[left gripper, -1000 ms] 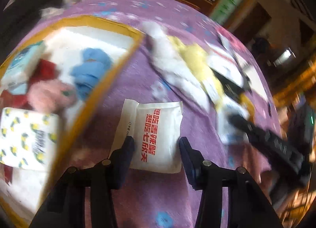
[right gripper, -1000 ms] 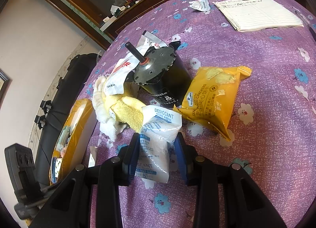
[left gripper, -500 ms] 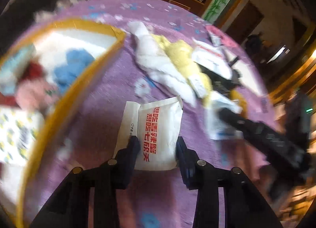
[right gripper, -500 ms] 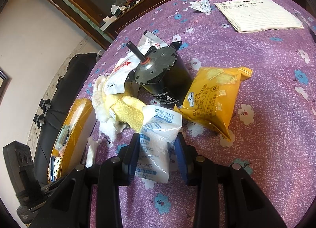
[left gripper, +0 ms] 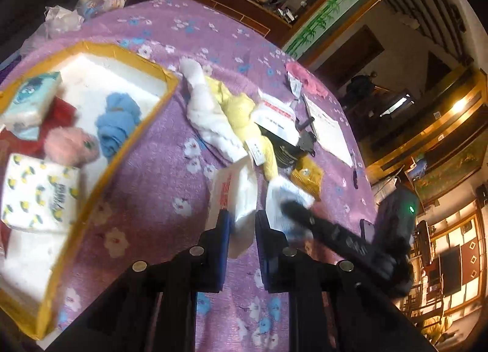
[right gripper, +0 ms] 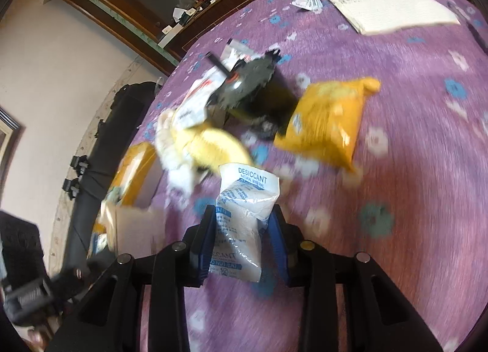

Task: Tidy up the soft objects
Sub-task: 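Grasp the white red-print packet with the left tool while the right holds the desiccant packet, then lift and carry the white packet toward the tray with the left tool while the right carries the desiccant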

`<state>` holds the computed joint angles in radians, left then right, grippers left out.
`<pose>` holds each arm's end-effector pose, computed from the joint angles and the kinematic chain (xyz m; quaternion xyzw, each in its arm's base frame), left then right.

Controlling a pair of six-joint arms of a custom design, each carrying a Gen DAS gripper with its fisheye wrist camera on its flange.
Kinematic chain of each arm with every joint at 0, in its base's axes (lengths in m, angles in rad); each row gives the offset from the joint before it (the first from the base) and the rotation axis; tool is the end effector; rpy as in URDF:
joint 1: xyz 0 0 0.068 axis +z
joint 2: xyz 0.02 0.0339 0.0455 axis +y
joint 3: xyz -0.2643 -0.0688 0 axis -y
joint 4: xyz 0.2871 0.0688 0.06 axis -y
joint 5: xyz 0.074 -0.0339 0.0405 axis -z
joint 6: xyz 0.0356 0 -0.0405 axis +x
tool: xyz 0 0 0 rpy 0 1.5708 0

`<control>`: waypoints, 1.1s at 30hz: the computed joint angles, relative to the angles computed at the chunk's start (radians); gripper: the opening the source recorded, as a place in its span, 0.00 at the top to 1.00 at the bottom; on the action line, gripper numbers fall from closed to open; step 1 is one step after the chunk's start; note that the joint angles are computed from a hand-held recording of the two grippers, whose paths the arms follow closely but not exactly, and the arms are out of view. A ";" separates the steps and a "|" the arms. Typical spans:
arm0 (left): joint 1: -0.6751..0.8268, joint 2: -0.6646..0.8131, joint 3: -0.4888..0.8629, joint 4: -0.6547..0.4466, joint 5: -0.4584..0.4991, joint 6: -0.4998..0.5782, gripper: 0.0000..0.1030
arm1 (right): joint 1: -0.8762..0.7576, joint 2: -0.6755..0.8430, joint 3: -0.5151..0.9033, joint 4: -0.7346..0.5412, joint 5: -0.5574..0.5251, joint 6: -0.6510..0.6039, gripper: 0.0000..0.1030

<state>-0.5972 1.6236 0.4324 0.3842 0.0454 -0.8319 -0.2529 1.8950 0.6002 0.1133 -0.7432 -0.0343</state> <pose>0.2239 -0.1542 0.0539 -0.1002 0.9223 -0.2601 0.2676 0.2754 -0.0463 0.0114 0.0299 0.9164 0.3268 0.2293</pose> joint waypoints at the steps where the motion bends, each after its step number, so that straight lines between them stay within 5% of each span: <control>1: 0.005 0.009 -0.002 0.007 0.010 0.000 0.84 | 0.009 -0.033 -0.027 0.001 0.001 -0.006 0.68; 9: 0.054 -0.011 -0.083 0.101 0.039 -0.018 0.91 | 0.057 -0.162 -0.119 0.040 0.024 0.017 0.68; 15: 0.085 -0.182 -0.164 0.065 0.029 -0.015 0.91 | 0.103 -0.276 -0.187 0.044 0.008 0.038 0.68; 18: 0.112 -0.125 -0.129 0.046 0.093 0.010 0.90 | 0.151 -0.330 -0.222 0.075 0.050 0.041 0.68; 19: 0.109 -0.074 -0.095 0.026 0.112 0.019 0.78 | 0.159 -0.322 -0.219 0.082 0.062 0.042 0.68; 20: 0.100 -0.034 -0.066 0.003 0.111 0.020 0.51 | 0.167 -0.299 -0.211 0.090 0.077 0.046 0.68; 22: 0.070 0.027 -0.046 0.042 0.072 -0.004 0.25 | 0.163 -0.246 -0.192 0.093 0.077 0.048 0.68; 33: -0.077 0.342 0.305 -0.216 -0.340 0.150 0.24 | 0.106 -0.169 -0.183 0.159 0.123 0.017 0.68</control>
<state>-0.6743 1.9654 0.7375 0.1686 -0.2946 -0.6824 -0.1472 1.7256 0.4176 0.2723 -0.6204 -0.0178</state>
